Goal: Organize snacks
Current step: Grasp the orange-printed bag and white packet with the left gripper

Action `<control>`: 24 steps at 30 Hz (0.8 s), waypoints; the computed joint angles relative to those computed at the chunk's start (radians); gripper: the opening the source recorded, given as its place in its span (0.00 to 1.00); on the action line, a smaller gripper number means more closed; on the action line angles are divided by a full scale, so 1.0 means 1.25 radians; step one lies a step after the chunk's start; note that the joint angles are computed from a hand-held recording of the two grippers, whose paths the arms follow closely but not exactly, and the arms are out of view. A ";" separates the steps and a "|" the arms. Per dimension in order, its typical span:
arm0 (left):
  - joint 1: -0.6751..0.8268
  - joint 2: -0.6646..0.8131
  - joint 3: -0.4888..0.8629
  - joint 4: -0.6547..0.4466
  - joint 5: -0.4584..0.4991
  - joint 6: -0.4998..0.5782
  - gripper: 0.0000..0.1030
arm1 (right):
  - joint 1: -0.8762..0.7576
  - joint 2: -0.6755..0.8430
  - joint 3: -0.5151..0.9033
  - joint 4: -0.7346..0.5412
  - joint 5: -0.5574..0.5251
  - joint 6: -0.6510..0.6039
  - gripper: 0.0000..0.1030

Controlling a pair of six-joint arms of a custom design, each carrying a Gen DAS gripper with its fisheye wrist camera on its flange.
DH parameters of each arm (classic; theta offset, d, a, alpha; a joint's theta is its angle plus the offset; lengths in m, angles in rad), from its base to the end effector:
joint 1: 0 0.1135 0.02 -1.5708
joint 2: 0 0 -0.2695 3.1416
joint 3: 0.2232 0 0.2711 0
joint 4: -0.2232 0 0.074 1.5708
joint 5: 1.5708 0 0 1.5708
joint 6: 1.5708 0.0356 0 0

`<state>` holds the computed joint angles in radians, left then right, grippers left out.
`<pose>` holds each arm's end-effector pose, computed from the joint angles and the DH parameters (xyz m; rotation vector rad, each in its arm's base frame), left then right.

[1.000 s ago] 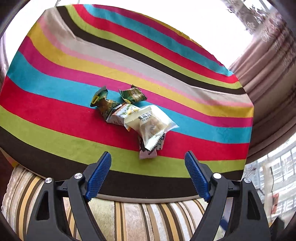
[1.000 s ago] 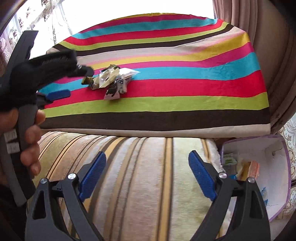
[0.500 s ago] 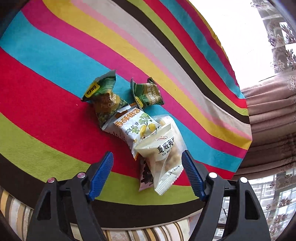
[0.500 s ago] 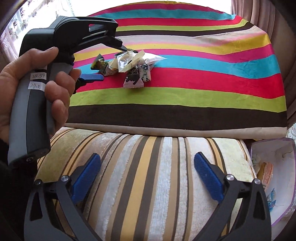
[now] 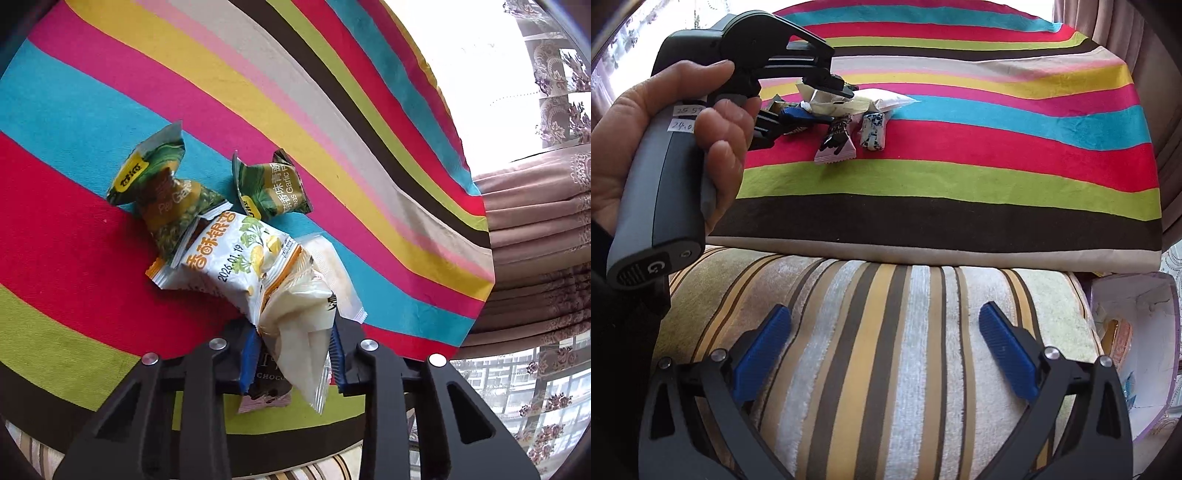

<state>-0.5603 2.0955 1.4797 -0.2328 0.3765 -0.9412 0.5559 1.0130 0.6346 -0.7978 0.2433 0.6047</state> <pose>0.3965 -0.2642 0.1627 -0.3160 2.6517 -1.0573 0.1633 0.0914 0.2000 0.1309 2.6783 0.0197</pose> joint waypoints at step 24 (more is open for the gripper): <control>-0.023 -0.239 -0.267 0.102 -0.097 0.006 0.27 | 0.005 0.004 0.002 -0.003 -0.001 0.004 0.99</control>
